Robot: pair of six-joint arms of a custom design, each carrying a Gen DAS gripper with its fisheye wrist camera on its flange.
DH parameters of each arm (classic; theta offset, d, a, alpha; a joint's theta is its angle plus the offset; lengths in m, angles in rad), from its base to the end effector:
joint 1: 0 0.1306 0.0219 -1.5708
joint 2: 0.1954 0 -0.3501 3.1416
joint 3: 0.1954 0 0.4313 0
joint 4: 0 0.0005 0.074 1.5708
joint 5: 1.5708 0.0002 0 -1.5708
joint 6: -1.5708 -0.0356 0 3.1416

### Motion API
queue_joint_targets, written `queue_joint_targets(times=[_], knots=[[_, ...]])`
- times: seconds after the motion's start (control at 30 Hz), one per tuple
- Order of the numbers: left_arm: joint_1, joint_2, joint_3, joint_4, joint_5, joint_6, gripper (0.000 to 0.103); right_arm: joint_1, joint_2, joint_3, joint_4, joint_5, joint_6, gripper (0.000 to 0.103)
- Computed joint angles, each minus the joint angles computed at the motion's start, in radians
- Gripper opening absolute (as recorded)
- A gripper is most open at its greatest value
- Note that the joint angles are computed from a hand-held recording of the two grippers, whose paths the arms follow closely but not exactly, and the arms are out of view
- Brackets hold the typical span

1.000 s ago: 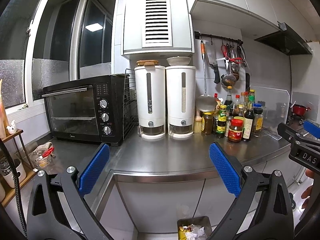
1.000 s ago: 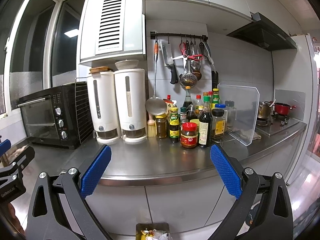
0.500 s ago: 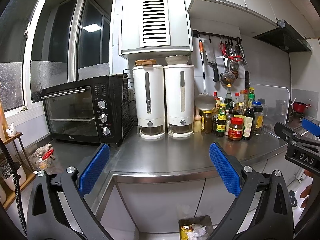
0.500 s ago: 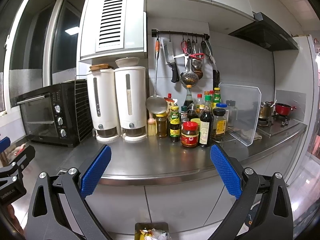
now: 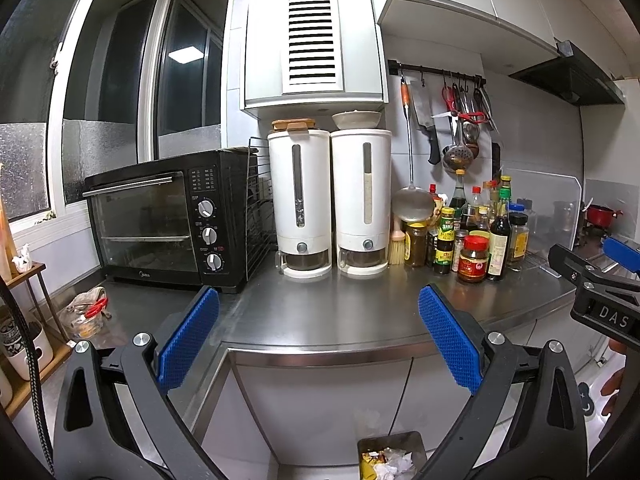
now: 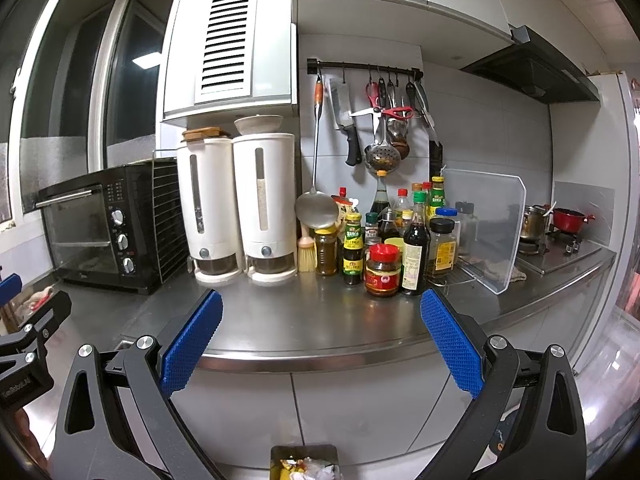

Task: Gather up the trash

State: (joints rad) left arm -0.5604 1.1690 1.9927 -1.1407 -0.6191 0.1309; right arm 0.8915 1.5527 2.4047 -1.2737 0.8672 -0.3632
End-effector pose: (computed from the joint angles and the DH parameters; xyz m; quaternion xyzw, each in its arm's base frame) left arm 0.2996 -0.1642 0.7574 -0.0102 0.7917 0.0428 0.6093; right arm 0.3081 0.3375 0.7599 0.0215 0.7949 0.0040 0.6063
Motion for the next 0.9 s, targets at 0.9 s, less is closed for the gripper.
queue_joint_targets(times=[0.9], knots=[[0.020, -0.005, -0.018, 0.004, 0.042, -0.004, 0.095, -0.009, -0.007, -0.018, 0.005, -0.014, -0.011, 0.100]])
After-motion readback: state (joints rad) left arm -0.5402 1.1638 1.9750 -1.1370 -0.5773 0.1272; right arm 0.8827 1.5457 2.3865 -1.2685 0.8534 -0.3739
